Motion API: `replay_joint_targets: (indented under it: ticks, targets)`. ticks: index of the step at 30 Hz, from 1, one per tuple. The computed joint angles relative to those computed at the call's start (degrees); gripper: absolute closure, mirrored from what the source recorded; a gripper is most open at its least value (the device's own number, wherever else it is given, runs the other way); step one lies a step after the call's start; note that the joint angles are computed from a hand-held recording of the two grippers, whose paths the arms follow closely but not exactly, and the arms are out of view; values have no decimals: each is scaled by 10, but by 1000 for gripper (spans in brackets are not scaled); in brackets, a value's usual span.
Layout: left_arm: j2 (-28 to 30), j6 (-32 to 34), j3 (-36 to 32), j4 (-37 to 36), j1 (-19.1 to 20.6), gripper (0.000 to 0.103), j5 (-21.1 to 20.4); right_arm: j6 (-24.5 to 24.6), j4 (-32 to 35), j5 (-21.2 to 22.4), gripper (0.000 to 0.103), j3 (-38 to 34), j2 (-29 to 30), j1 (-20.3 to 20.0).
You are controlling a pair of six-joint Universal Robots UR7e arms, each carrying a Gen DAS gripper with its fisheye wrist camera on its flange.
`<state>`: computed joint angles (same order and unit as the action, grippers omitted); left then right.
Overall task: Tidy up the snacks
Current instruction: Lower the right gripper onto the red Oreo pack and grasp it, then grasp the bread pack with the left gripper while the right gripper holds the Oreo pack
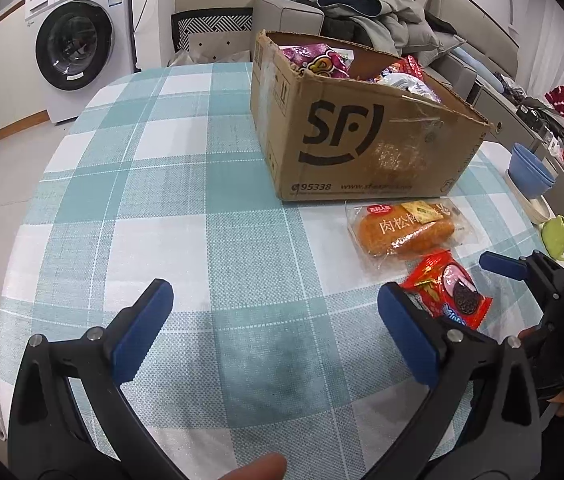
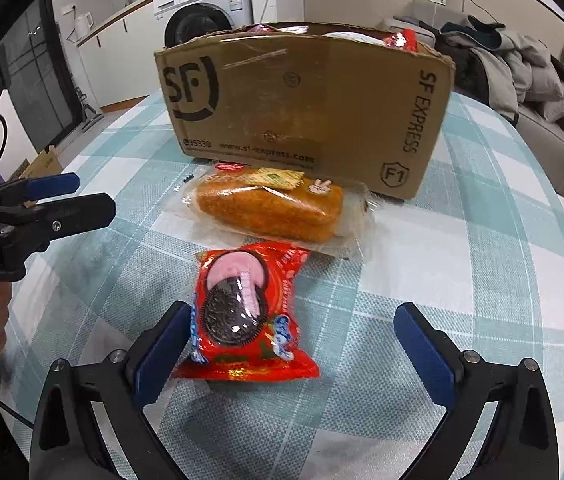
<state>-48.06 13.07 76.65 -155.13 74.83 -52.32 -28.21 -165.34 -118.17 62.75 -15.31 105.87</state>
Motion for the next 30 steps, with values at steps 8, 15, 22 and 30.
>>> replay_joint_targets:
  ticks: [8, 15, 22, 30]
  targets:
    - [-1, 1, 3, -2, 0, 1, 1, -29, -15, 19, 21, 27, -12, 3]
    - [0, 4, 5, -4, 0, 1, 1, -52, -43, 32, 51, 59, -25, 2]
    - [3, 11, 7, -6, -2, 1, 2, -67, -85, 78, 58, 106, -57, -7]
    - [17, 33, 1, 3, -8, 1, -4, -56, -115, 127, 58, 147, -102, -25]
